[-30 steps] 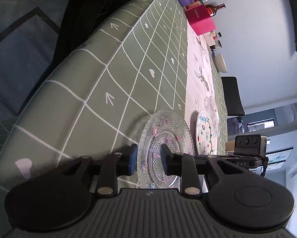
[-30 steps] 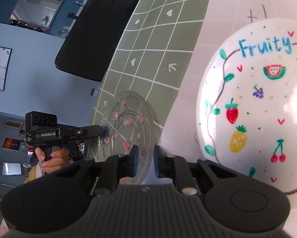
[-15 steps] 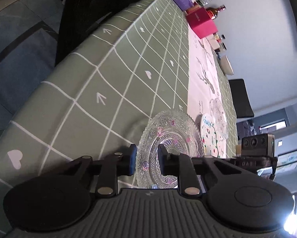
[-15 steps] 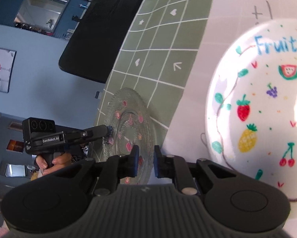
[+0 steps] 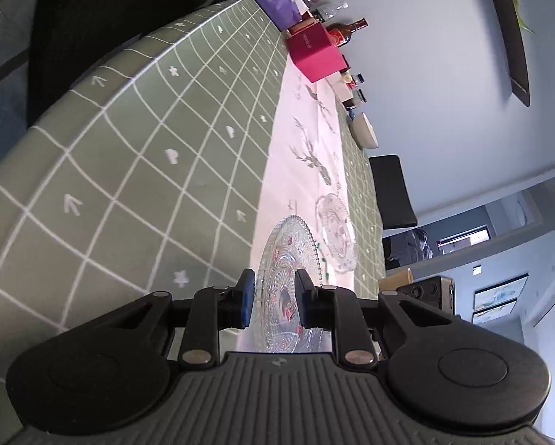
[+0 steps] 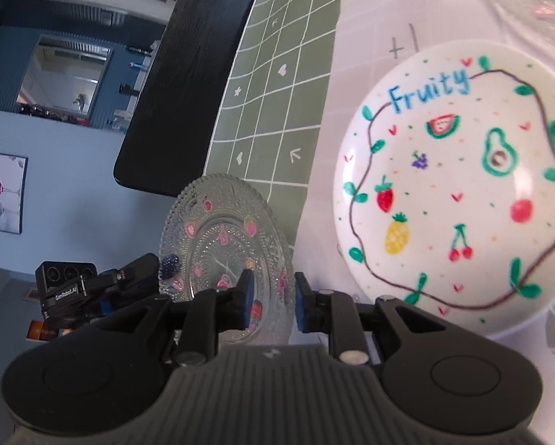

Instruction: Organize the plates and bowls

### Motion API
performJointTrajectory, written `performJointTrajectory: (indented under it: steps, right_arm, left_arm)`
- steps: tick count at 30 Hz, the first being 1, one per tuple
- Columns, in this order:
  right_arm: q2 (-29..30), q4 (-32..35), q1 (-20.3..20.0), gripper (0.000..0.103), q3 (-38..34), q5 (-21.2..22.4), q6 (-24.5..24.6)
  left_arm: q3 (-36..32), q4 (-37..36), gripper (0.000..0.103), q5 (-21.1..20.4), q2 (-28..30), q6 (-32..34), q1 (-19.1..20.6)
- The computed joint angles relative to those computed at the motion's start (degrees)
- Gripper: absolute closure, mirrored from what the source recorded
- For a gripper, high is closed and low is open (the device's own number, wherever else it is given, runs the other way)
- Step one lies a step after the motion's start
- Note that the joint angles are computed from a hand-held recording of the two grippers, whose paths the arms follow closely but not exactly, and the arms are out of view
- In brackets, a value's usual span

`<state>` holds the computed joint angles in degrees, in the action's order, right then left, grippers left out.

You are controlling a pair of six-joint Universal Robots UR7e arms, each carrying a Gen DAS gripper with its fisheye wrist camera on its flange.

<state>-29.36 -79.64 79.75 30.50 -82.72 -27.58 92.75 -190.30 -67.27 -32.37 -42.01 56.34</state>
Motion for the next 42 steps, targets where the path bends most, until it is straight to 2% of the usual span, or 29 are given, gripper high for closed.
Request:
performJointTrajectory:
  steps: [3, 5, 8, 12, 16, 26, 29, 36, 42]
  right_arm:
    - [-2.47, -2.93, -0.77, 0.082, 2.33, 2.21, 0.47]
    - [-4.81, -6.96, -1.60, 0.082, 5.48, 5.24, 1.32]
    - [-6.65, -8.34, -2.44, 0.082, 6.33, 7.10, 4.80]
    - [-10.32, -11.09, -3.40, 0.082, 9.33, 6.50, 7.81]
    - [-14.77, -14.69, -4.39, 0.082, 13.36, 4.56, 10.00]
    - [-27.44, -26.07, -8.83, 0.082, 26.56, 5.92, 9.20]
    - [-30.62, -28.38, -10.17, 0.082, 30.03, 5.42, 9.54]
    - [-35.78, -28.75, -13.95, 0.082, 35.66, 6.67, 10.37]
    - [-37.20, -27.94, -16.65, 0.082, 37.56, 7.79, 12.14]
  left_arm:
    - [-2.71, 0.75, 0.079, -1.35, 1.40, -0.01, 0.07]
    - [-5.01, 2.88, 0.079, -0.82, 2.33, 1.69, -0.48]
    - [-8.55, 4.05, 0.079, -0.96, 4.28, 3.34, -1.26]
    - [-13.88, 6.49, 0.079, -3.28, 6.99, 3.10, -1.81]
    - [-20.73, 14.76, 0.079, -4.13, 10.01, 5.45, -3.15]
    - [-33.32, 31.45, 0.079, -12.34, 17.98, 2.53, -4.19]
    - [-36.56, 34.75, 0.079, -13.12, 20.20, 3.69, -4.77]
    - [-42.59, 43.40, 0.079, -12.85, 23.30, 3.79, -6.14]
    - [-47.72, 51.20, 0.079, -12.48, 25.54, 7.03, -6.87]
